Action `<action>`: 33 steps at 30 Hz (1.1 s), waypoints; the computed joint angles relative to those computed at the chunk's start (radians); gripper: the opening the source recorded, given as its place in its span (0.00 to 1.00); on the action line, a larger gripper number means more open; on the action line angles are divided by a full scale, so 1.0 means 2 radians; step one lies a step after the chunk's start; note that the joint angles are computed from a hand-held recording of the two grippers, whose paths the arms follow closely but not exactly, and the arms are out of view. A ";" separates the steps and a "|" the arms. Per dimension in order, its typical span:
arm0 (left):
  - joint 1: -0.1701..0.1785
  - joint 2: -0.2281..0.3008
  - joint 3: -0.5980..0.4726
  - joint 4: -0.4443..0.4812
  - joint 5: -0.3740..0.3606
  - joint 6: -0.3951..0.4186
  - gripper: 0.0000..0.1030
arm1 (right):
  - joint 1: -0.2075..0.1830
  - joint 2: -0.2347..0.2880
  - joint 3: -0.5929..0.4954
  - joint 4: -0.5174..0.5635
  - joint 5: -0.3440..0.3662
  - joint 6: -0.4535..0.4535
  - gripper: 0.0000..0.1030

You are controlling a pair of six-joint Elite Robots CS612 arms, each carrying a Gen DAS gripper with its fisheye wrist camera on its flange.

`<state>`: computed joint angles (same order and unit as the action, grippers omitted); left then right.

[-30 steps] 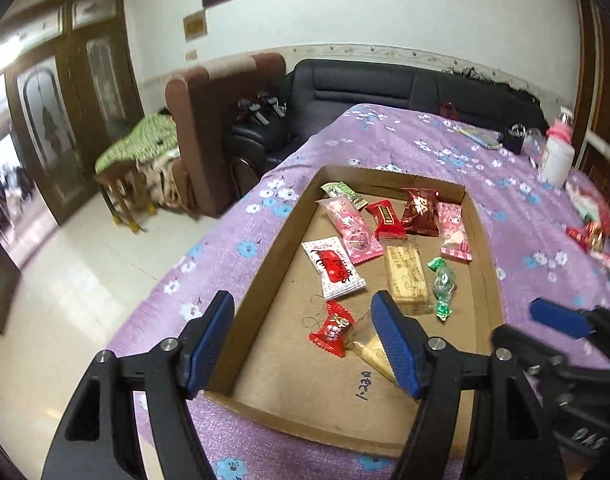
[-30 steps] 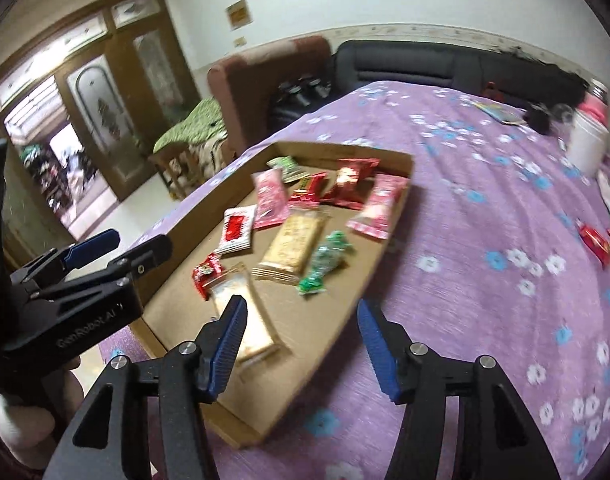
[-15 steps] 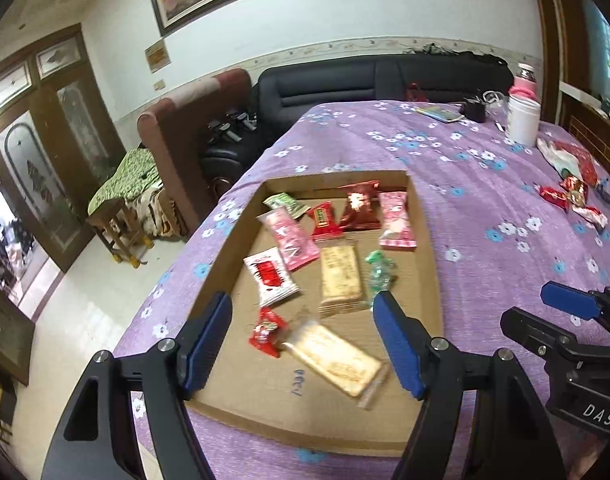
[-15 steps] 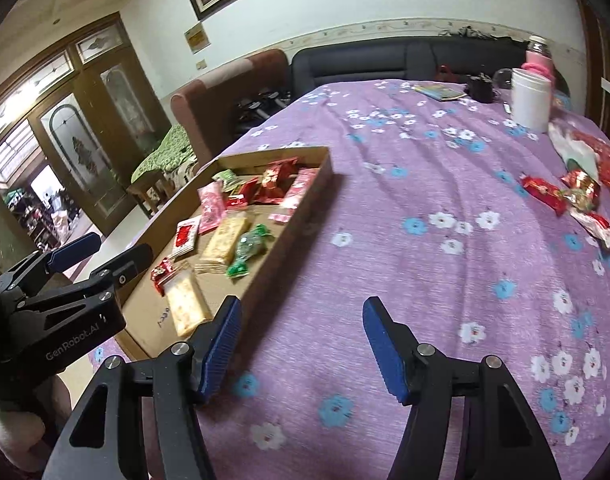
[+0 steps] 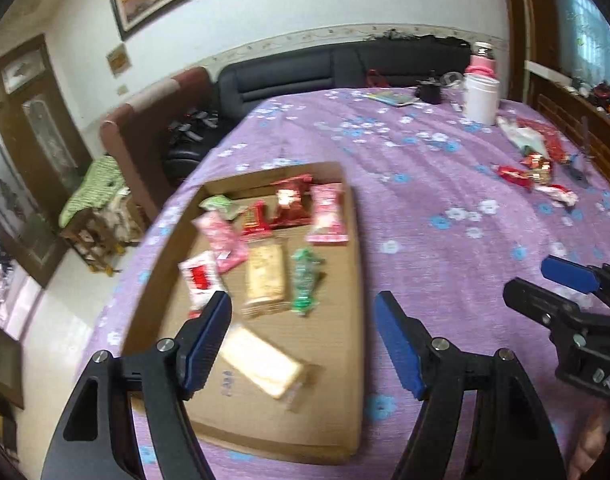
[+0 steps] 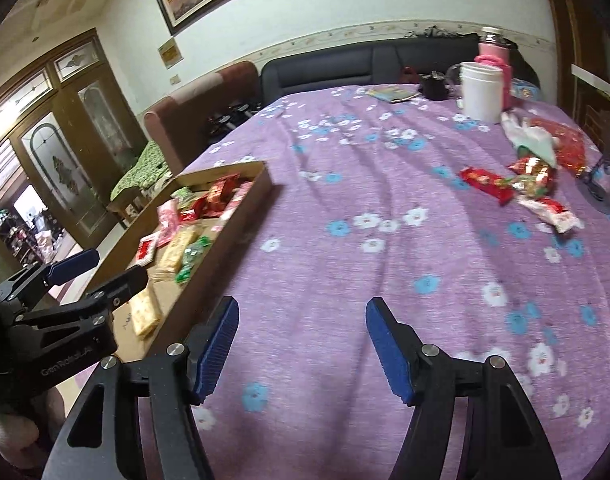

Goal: Organize snacks
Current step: 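Move both open grippers back toward the loose snacks by the glove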

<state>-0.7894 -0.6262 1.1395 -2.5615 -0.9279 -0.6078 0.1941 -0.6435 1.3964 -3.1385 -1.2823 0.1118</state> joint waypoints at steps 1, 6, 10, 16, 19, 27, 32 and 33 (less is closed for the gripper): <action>0.001 0.002 -0.003 -0.012 -0.017 0.007 0.71 | -0.003 -0.001 0.002 -0.004 -0.005 0.002 0.68; 0.005 0.016 -0.026 -0.052 -0.121 0.037 0.76 | -0.019 -0.006 0.011 -0.012 -0.033 0.019 0.68; 0.007 0.040 -0.062 -0.041 -0.186 0.040 0.77 | -0.033 -0.011 0.020 -0.013 -0.069 0.041 0.68; 0.006 0.081 -0.123 -0.012 -0.219 0.060 0.77 | -0.051 -0.022 0.036 -0.016 -0.114 0.063 0.68; 0.008 0.095 -0.143 0.002 -0.217 0.057 0.77 | -0.058 -0.025 0.042 -0.025 -0.128 0.074 0.68; 0.010 0.104 -0.150 -0.004 -0.220 0.055 0.80 | -0.070 -0.017 0.022 -0.028 -0.129 0.095 0.68; 0.017 0.107 -0.143 -0.042 -0.256 0.054 0.94 | -0.074 0.011 -0.033 0.013 -0.112 0.090 0.68; 0.018 0.107 -0.142 -0.049 -0.262 0.054 0.96 | -0.073 0.017 -0.044 0.020 -0.116 0.087 0.68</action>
